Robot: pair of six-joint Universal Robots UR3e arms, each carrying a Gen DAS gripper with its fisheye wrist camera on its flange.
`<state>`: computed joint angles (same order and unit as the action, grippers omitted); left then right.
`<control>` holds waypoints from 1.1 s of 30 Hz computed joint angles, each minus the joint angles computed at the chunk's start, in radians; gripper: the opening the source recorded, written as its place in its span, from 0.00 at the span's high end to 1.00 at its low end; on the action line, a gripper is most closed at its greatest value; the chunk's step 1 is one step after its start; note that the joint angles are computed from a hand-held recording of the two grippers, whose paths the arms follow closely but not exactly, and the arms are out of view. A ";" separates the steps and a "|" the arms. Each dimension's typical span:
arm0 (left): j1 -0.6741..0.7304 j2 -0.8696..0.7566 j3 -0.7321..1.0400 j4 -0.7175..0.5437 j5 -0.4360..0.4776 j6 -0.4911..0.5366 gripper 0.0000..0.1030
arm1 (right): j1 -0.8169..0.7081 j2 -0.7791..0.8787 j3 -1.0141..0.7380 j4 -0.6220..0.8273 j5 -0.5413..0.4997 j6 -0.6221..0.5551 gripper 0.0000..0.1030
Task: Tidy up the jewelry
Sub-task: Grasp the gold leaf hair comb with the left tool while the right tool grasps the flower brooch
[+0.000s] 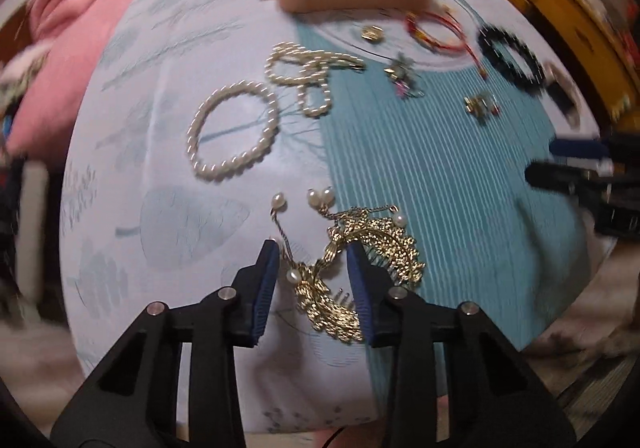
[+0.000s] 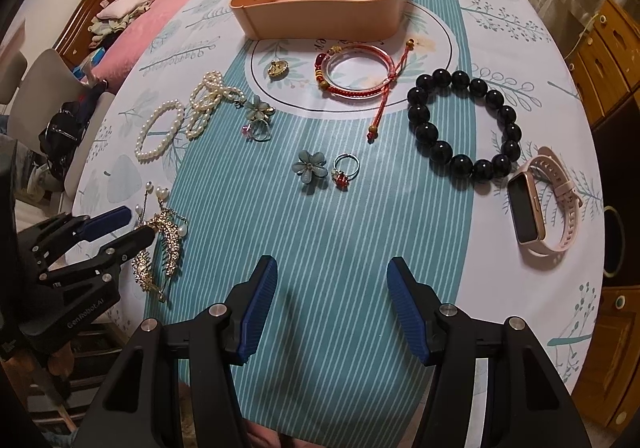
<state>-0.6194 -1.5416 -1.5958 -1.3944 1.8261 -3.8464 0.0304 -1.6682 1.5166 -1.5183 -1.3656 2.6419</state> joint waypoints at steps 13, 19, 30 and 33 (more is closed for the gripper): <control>-0.022 -0.034 0.035 -0.023 -0.007 0.193 0.94 | -0.024 0.001 0.032 -0.080 0.042 0.026 0.43; 0.064 0.062 -0.053 0.025 -0.086 0.095 0.94 | -0.021 0.034 0.012 -0.129 0.094 0.008 0.48; 0.141 0.192 -0.131 0.048 -0.143 0.010 0.94 | 0.107 0.133 0.002 -0.281 0.084 -0.021 0.69; 0.159 0.215 -0.147 0.058 -0.162 0.000 0.94 | 0.135 0.143 0.032 -0.344 0.053 -0.021 0.72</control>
